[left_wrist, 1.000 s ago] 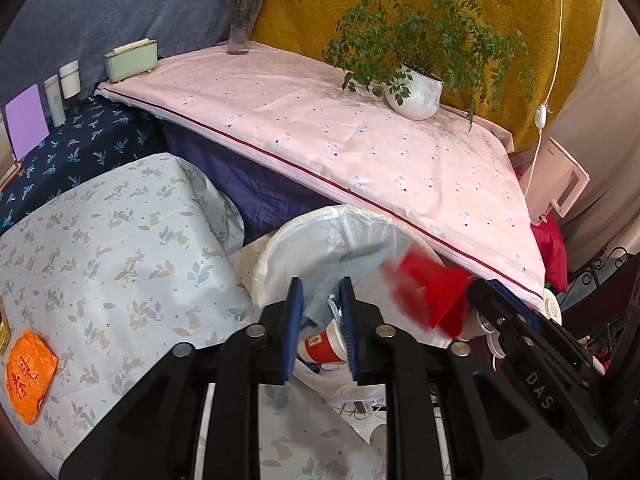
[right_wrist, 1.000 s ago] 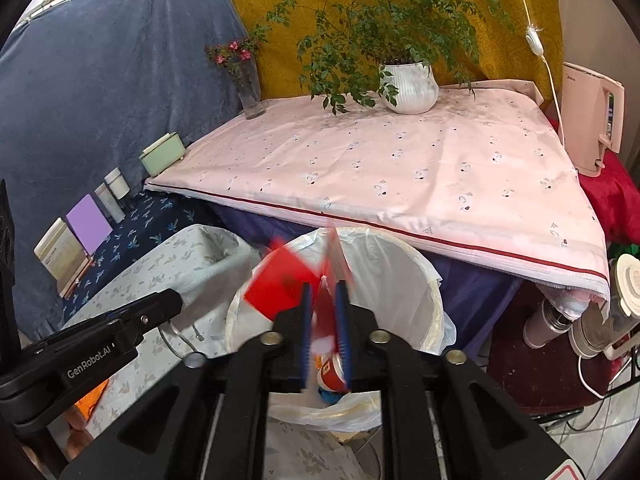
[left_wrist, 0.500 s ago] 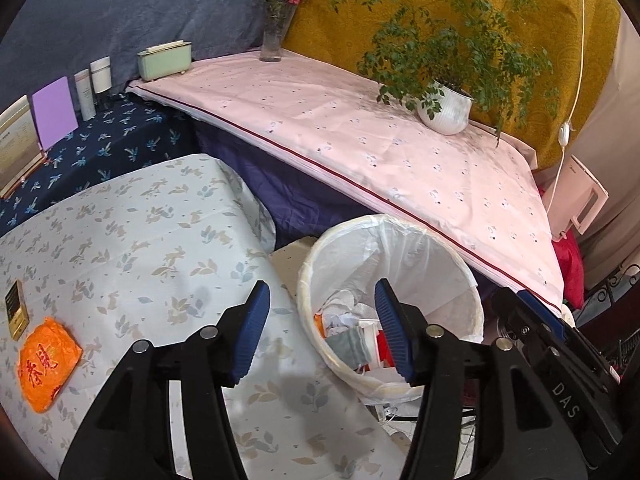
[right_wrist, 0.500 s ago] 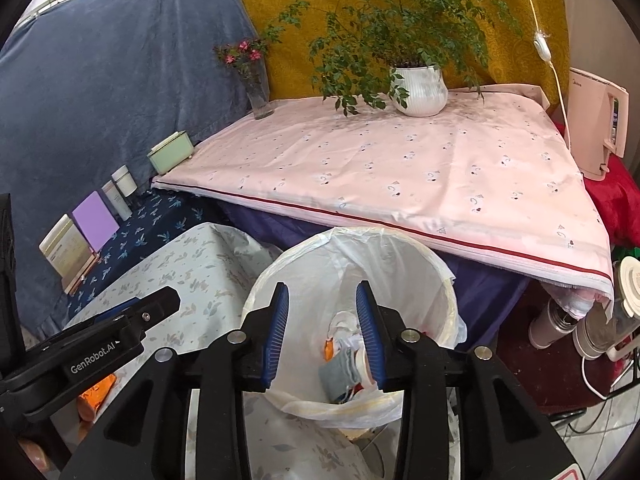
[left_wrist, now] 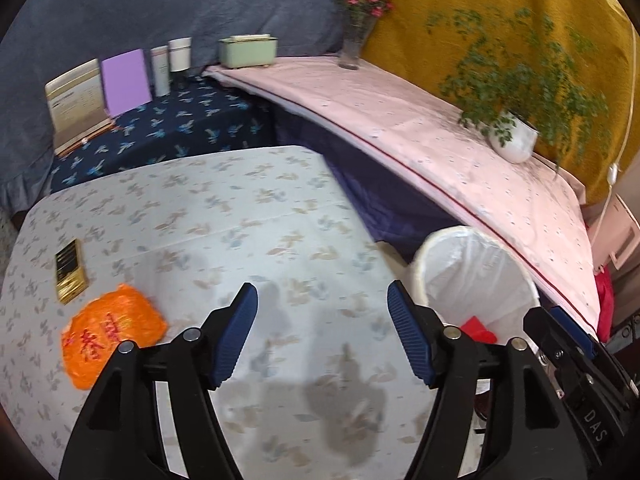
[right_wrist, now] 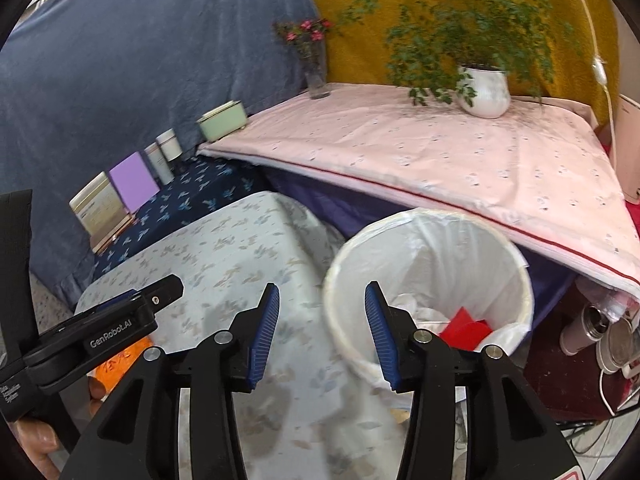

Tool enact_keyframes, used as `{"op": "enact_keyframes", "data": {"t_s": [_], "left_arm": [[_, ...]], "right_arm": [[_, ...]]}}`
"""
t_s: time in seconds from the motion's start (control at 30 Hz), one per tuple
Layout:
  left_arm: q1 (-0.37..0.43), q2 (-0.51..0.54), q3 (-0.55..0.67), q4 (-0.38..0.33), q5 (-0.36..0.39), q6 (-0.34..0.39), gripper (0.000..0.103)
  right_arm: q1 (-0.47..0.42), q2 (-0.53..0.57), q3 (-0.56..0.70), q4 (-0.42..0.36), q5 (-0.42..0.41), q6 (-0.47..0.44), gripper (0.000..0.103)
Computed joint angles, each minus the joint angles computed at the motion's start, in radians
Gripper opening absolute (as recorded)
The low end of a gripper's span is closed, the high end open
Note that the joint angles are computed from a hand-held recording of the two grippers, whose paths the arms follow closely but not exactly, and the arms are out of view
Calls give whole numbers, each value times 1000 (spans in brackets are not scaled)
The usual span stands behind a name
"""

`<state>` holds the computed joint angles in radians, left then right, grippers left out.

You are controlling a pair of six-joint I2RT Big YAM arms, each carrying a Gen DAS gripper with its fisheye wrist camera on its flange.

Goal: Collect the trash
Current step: 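Move both open tools back over the table toward the orange bag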

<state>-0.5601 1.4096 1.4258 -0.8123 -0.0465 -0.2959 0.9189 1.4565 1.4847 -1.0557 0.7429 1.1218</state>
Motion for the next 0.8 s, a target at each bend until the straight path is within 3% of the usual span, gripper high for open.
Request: {"op": "enact_keyframes", "data": {"t_s": [0.33, 0.47, 0.8], "left_arm": [[166, -83, -99, -4, -24, -1, 72], [228, -110, -135, 5, -41, 2, 82], [403, -125, -181, 4, -23, 19, 89]], "right_arm": [[40, 174, 180, 38, -69, -103, 53], [54, 241, 257, 41, -88, -122, 61], [79, 431, 468, 24, -220, -168, 65]]}}
